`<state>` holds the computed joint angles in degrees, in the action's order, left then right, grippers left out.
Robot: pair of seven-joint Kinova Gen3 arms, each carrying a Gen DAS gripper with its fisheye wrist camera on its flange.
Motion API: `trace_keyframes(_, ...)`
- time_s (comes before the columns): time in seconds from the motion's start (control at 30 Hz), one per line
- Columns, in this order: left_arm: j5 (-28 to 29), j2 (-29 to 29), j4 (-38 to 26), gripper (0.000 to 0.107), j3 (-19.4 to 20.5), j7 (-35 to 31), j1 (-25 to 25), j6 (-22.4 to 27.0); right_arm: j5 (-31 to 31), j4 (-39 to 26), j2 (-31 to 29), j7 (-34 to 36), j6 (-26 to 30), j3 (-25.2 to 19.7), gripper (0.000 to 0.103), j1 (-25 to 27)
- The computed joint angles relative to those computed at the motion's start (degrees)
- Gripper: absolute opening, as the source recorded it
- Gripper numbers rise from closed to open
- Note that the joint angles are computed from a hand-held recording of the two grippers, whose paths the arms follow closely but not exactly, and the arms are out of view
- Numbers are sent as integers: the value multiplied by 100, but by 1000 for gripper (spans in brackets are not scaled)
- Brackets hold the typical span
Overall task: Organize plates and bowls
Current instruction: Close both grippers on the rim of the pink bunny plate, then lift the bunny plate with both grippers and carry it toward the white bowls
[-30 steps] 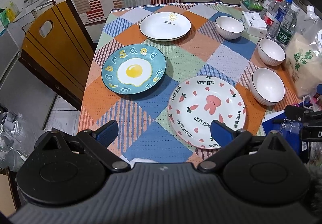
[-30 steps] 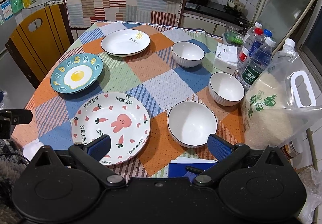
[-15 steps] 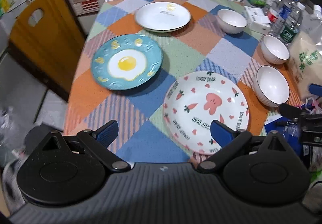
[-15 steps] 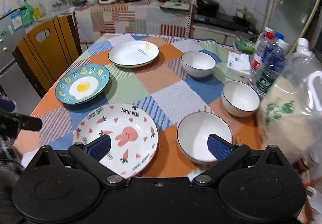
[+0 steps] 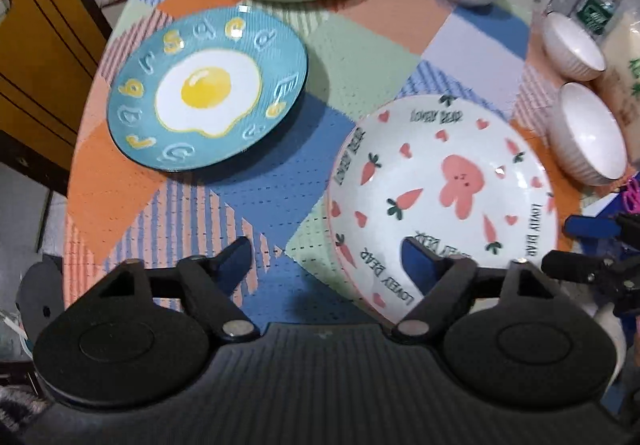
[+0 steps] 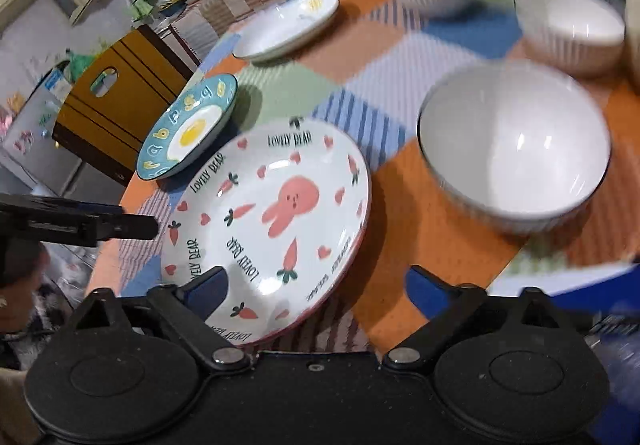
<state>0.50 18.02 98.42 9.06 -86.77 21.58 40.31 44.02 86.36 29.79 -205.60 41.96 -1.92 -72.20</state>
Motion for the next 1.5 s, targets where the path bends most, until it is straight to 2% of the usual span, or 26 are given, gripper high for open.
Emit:
trace_keyframes(0.1,101,223,-32,69,-40,109,-35,-5,114,22,108,-322,-104,112,91,-99)
trace_keyframes(0.17,278,327,17,63,21,25,-161,-85,48,43,134,-412,-218,102,79,-35)
trace_keyframes(0.3,487,381,175,57,94,-123,-284,-361,150,224,77,-750,-361,238,71,-52)
trace_keyframes(0.4,739,379,258,42,223,-379,-429,-535,68,85,155,-306,-262,96,46,111)
trace_keyframes(0.47,963,385,314,34,316,-556,-544,-633,-6,45,185,6,-332,32,21,198)
trace_keyframes(0.53,1202,397,342,26,410,-742,-672,-637,-1,37,201,15,-269,124,20,86)
trace_keyframes(0.6,1402,422,342,25,460,-887,-761,-590,79,135,165,-1,-363,185,20,51)
trace_keyframes(0.8,2221,473,473,25,622,-1313,-1169,-643,424,522,37,-233,-797,321,20,31)
trace_keyframes(0.87,2302,436,540,25,597,-1386,-1153,-699,517,604,3,-239,-884,337,20,31)
trace_keyframes(0.97,2328,430,543,25,569,-1474,-1125,-687,633,635,4,-175,-911,326,21,30)
trace_keyframes(1.1,2869,476,557,30,667,-1708,-1429,-555,780,644,13,-65,-911,357,21,-38)
trace_keyframes(1.2,2702,331,629,30,529,-1655,-1202,-712,774,560,-9,313,-814,114,22,124)
trace_keyframes(1.3,2614,134,818,30,505,-1616,-1063,-1040,803,572,-69,355,-832,208,22,60)
trace_keyframes(1.5,2575,-90,561,30,490,-1519,-1047,-930,427,279,-247,1061,-537,-40,23,383)
